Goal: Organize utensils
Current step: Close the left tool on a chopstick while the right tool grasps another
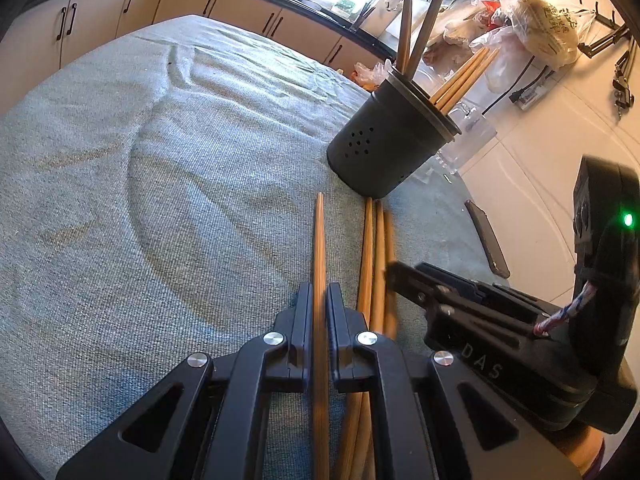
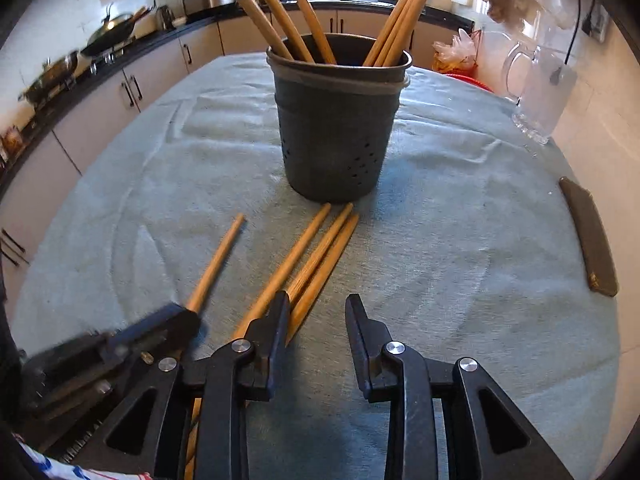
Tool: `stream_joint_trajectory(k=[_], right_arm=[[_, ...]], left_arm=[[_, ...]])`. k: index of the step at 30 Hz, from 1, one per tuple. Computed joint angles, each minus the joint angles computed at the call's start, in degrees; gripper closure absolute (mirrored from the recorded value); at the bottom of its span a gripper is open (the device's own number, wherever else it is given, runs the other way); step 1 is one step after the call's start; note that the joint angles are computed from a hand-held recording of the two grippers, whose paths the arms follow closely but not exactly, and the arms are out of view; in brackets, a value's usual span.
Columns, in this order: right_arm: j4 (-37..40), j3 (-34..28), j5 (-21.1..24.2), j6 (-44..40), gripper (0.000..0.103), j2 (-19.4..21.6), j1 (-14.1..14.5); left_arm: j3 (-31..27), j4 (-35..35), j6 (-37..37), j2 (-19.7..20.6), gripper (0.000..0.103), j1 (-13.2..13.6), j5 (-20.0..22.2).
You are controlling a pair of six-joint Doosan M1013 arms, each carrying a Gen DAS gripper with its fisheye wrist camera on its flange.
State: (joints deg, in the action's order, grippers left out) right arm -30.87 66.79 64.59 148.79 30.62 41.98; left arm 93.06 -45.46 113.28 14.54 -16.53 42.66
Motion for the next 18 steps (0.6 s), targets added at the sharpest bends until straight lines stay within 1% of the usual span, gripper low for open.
stream_joint_trajectory(k=[1,2,3,4,6,7,8,9,10,11,14,16,17,18], right_arm=[[1.12,-0.65,1.93,-1.69,0.070,0.47,-0.02],[0.53,0.56,0.87,-1.48,0.065,-0.26,0.01],[0.85,1.20,1.30,-1.77,0.058,-0.73,-0.18],[0.37,1.04,4.10,-0.88,0.058,-0.76,-0.23],[-3.65,0.89,10.35,3.31,0.058,-0.78,0.09],[-4.37,1.82,10.12,5.17,0.058,-1.49,0.07],[-3.69,3.57,7.67,6.85,0.058,-2.85,-0.19],[-1.45,5.41,3.80,7.64,0.058,-4.33,-0.69],[-0.40,5.56,2.91,7.36,0.058,-4.54,-0.91],[0.43,5.55,2.68,6.74,0.058,-4.54,-1.02],[0.35,4.80,4.83,5.54,0.058,-3.64,-0.80],[1.00,4.83,4.81,6.22,0.058,-3.50,-0.91],[1.36,5.62,4.16,6.97,0.058,-3.82,-1.11],[1.77,6.66,2.41,8.00,0.062,-4.46,-1.35]], left_arm=[[0.00,-0.11,0.01,0.01,0.095,0.01,0.04],[0.04,-0.30,0.07,0.00,0.095,0.03,0.06],[0.07,-0.41,0.10,-0.01,0.095,0.01,0.03],[0.11,-0.46,0.16,-0.04,0.095,0.06,0.07],[0.06,-0.63,0.19,0.02,0.095,0.11,0.13],[0.04,-0.72,0.18,0.04,0.095,0.12,0.16],[0.05,-0.90,0.20,0.06,0.095,0.12,0.17],[0.08,-0.93,0.19,0.05,0.095,0.09,0.12],[0.08,-0.91,0.21,0.08,0.095,0.10,0.10],[0.07,-0.96,0.25,0.10,0.095,0.12,0.12],[0.05,-1.50,0.52,0.19,0.095,0.35,0.39],[0.00,-1.25,0.43,0.21,0.095,0.32,0.34],[-0.02,-0.83,0.22,0.15,0.095,0.23,0.26],[-0.09,-0.32,-0.08,0.15,0.095,0.07,0.10]])
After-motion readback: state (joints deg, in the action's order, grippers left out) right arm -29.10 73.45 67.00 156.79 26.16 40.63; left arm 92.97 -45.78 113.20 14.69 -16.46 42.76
